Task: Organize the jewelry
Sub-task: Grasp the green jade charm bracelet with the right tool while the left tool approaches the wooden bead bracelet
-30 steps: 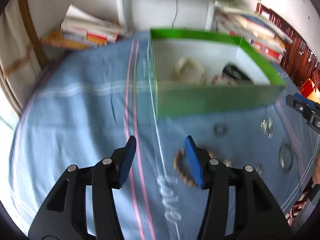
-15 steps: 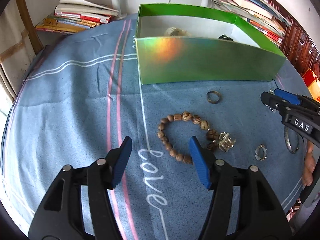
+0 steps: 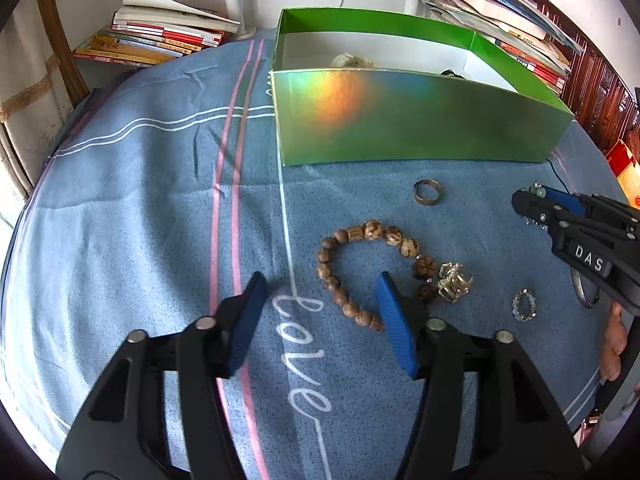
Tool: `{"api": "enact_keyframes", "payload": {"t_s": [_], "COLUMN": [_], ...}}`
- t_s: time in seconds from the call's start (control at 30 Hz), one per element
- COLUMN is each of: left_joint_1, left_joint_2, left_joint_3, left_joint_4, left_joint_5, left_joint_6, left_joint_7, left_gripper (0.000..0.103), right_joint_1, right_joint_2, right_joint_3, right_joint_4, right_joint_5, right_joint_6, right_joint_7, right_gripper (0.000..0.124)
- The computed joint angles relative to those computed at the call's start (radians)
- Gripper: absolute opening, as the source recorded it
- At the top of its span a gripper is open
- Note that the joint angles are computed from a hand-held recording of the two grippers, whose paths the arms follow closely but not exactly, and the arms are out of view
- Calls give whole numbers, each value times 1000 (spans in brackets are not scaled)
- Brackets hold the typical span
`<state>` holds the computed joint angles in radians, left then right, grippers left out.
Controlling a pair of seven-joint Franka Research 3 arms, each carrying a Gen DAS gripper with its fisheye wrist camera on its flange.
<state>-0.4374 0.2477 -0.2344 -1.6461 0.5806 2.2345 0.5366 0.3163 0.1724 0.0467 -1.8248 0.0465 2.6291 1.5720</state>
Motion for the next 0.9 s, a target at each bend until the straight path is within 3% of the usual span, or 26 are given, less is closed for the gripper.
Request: {"api": "enact_keyframes", "payload": {"t_s": [0.23, 0.9], "left_joint_1": [1, 4], "left_joint_2": [-2, -1], "left_joint_3": [0, 5], "left_joint_4": [-3, -2], "left_joint_5": [4, 12], "left_joint_6": [8, 14], "left_joint_7": [5, -4], "left_gripper": [36, 40], "right_joint_1": [6, 8], "right_joint_2": [-7, -11], "right_joint_3": [-2, -2], "right_joint_4": [-10, -18], "right_joint_5": [-16, -39], "right_joint_6": [6, 17], "right_joint_7": [16, 44], "right_gripper": [28, 28]}}
